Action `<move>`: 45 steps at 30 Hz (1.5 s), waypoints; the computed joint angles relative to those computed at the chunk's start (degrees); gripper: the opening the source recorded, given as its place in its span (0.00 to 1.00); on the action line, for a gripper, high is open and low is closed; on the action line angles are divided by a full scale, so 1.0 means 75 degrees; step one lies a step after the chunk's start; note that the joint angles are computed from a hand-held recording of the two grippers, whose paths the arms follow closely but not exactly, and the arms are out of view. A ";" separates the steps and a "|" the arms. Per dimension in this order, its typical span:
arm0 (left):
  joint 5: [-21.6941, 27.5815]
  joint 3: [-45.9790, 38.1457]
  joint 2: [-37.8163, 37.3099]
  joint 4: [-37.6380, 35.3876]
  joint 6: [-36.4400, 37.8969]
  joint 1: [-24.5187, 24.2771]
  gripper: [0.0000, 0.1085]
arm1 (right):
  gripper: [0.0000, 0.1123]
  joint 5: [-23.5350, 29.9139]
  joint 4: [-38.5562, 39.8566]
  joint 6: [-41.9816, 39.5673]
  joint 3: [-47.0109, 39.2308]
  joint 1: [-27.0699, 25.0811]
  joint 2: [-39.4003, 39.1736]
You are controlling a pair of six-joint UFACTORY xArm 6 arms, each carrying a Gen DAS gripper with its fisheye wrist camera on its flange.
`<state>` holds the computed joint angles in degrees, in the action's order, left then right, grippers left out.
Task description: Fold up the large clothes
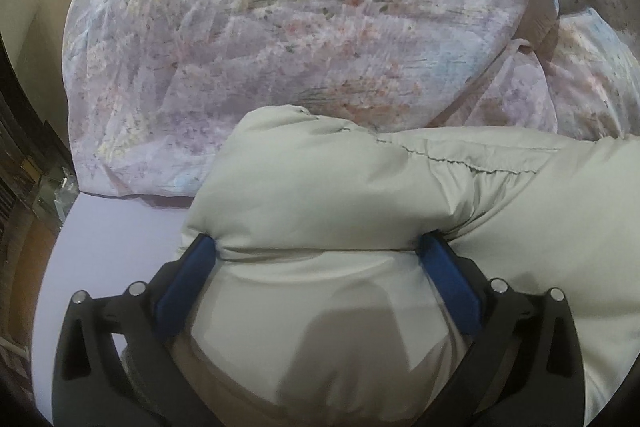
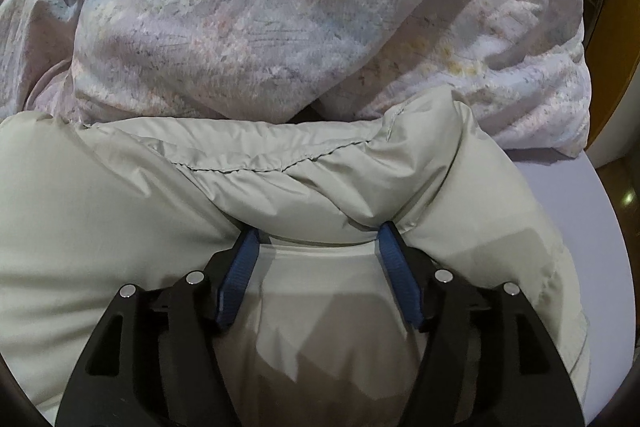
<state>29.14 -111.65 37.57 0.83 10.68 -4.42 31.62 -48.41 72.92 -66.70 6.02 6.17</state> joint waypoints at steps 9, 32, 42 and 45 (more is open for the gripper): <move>-0.1048 0.0471 0.0060 0.0015 -0.0209 0.0000 0.93 | 0.60 -0.0450 -0.1439 0.1380 0.0063 -0.0077 0.0227; -0.0750 0.0218 0.0334 -0.0107 -0.0103 -0.0001 0.93 | 0.61 -0.0378 -0.1055 0.1162 -0.0405 -0.0012 0.0586; 0.0580 0.1863 -0.1815 -0.1123 0.0754 0.0363 0.93 | 0.73 0.0640 0.1394 0.0532 0.1206 0.0337 -0.1727; 0.1287 0.2415 -0.2560 -0.1969 0.1259 0.0822 0.93 | 0.74 0.0575 0.2322 0.0697 0.2354 0.0269 -0.2988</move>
